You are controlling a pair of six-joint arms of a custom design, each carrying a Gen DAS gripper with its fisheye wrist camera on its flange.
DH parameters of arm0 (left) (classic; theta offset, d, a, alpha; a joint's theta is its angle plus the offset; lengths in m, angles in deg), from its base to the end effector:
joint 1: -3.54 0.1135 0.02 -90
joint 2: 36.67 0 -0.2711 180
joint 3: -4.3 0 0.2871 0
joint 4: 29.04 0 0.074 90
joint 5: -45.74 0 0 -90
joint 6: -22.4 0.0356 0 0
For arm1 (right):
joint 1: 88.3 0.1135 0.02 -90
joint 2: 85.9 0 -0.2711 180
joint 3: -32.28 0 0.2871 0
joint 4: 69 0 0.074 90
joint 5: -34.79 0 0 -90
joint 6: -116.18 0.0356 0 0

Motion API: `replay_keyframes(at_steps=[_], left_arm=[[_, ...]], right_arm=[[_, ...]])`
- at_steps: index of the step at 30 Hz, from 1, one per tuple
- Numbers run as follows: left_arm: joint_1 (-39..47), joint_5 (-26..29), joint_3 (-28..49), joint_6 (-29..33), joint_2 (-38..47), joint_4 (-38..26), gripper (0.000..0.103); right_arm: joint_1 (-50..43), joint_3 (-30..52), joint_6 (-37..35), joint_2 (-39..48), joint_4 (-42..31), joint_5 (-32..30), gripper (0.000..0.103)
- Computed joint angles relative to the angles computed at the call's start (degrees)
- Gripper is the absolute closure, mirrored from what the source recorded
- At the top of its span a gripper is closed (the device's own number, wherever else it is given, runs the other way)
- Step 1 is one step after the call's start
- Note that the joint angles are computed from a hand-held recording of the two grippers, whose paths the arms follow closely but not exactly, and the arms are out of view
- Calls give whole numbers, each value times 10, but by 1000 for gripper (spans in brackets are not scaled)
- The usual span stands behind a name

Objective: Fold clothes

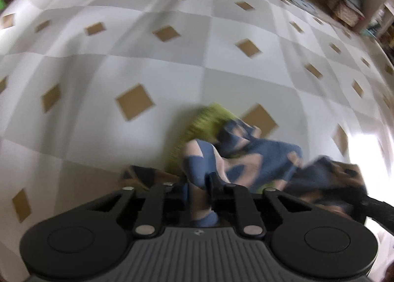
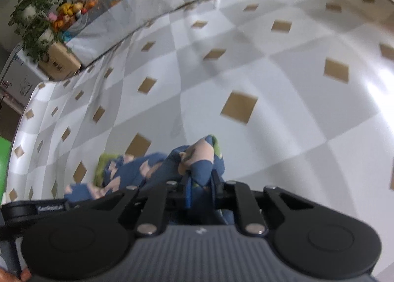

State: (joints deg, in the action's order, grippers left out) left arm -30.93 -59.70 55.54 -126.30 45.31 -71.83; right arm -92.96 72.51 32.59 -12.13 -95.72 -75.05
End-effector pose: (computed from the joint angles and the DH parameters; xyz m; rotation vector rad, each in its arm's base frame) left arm 0.2194 -0.1391 0.1313 -0.6299 2.6776 -0.0329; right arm 0.2370 -0.0072 0.1218 0.1302 2.5914 0.4637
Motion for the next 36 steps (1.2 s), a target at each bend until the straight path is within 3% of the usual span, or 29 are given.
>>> replay_keyframes(at_steps=[6,12,14,16,17,24,31,34,36], left_arm=[[13,-69,-9,-24,-33,-73,88],[27,-56,-31,-22,-63,-75,88],[23,-51,-30,-20,-66,-66,88],[21,-44,-27,-16,-68,-54,88],[19,-41,-24,-13,-68,-47,87],[-16,-46,19,16,-17,-23,77],[-62,-72,57,31,4,-6,75],[-78,-77,65,37,11,16,59],[-85,-63,74,46,29,29,56]], right_arm=[[-42,-3,13,-47,14,61,91],[-98,11,30,-37,0,119,90],[-113,11,27,-39,1,122,86],[-123,3,35,-51,15,120,66],[-124,0,30,-57,22,121,66],[-112,11,-20,-53,6,61,60],[-109,32,-57,-27,-23,-20,54],[-88,40,-77,-14,-46,-23,53],[-78,37,-82,-10,-47,-17,51]])
